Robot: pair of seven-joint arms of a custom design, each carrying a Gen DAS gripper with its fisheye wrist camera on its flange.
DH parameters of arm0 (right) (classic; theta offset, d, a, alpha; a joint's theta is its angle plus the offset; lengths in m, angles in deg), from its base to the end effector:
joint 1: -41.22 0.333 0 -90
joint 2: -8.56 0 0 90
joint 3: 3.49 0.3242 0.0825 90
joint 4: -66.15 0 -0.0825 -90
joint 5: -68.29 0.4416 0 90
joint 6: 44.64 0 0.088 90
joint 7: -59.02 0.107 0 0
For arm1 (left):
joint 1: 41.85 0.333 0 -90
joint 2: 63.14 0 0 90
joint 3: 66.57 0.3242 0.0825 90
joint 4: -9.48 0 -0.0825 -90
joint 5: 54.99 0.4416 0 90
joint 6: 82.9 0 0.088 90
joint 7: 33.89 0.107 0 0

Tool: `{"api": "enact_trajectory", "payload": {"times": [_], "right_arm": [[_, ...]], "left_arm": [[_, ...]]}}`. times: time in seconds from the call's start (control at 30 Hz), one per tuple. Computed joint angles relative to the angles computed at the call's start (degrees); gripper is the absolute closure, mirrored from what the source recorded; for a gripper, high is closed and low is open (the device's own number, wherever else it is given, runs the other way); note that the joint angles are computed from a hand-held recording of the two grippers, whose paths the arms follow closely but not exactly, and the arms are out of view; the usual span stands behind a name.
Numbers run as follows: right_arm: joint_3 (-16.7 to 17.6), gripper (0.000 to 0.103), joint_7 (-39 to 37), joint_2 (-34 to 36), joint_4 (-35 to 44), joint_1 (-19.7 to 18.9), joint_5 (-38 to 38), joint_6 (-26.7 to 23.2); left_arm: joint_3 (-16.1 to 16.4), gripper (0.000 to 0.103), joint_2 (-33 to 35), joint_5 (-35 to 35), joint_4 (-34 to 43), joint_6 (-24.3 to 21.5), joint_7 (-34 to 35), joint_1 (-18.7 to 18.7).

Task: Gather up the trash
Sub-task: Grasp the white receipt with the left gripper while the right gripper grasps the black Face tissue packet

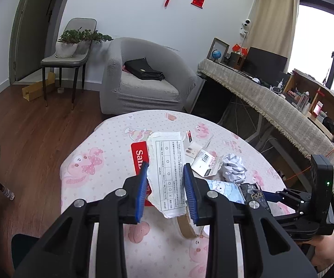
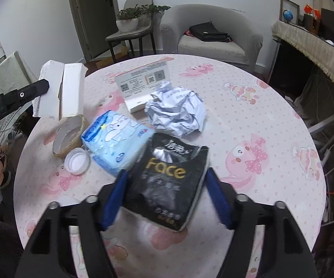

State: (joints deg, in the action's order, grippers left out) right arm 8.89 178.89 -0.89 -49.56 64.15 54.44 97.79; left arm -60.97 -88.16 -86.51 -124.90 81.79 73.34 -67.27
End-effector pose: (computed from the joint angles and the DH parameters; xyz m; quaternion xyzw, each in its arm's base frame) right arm 0.4933 0.3595 0.5848 -0.7459 0.5806 -0.1793 0.2728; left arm 0.4992 -0.1420 0.5943 -0.5616 0.6696 -0.4601 0.1568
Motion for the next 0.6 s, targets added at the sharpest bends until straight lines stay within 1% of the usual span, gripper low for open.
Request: {"api": "enact_trajectory", "payload": {"times": [0.1,0.17,0.3,0.4,0.6], "right_arm": [[0.25,0.044,1.27,-0.64,-0.79,-0.26,-1.09,1.06],[0.68,0.049,2.74,-1.15,-1.05,-0.64,-2.68,1.38],[1.55,0.05,6.42,-2.34,-1.6,-1.56,-6.19,2.33],[2.17,0.051,8.71,-3.29,-2.17,-2.17,-8.11,4.03],[2.7,0.051,8.38,-3.12,-1.5,-1.57,-7.26,5.36]], "left_arm": [[-0.38,0.071,-0.9,0.55,-0.95,0.73,-0.56,0.48],[-0.32,0.071,-1.88,0.96,-1.76,1.42,-0.9,0.38],[-0.23,0.071,-3.7,3.14,-3.33,2.94,-2.94,0.5],[0.68,0.071,-4.86,4.7,-4.21,3.26,-4.14,-0.1],[1.78,0.071,-7.57,8.1,-6.16,2.96,-6.46,-0.17]]}}
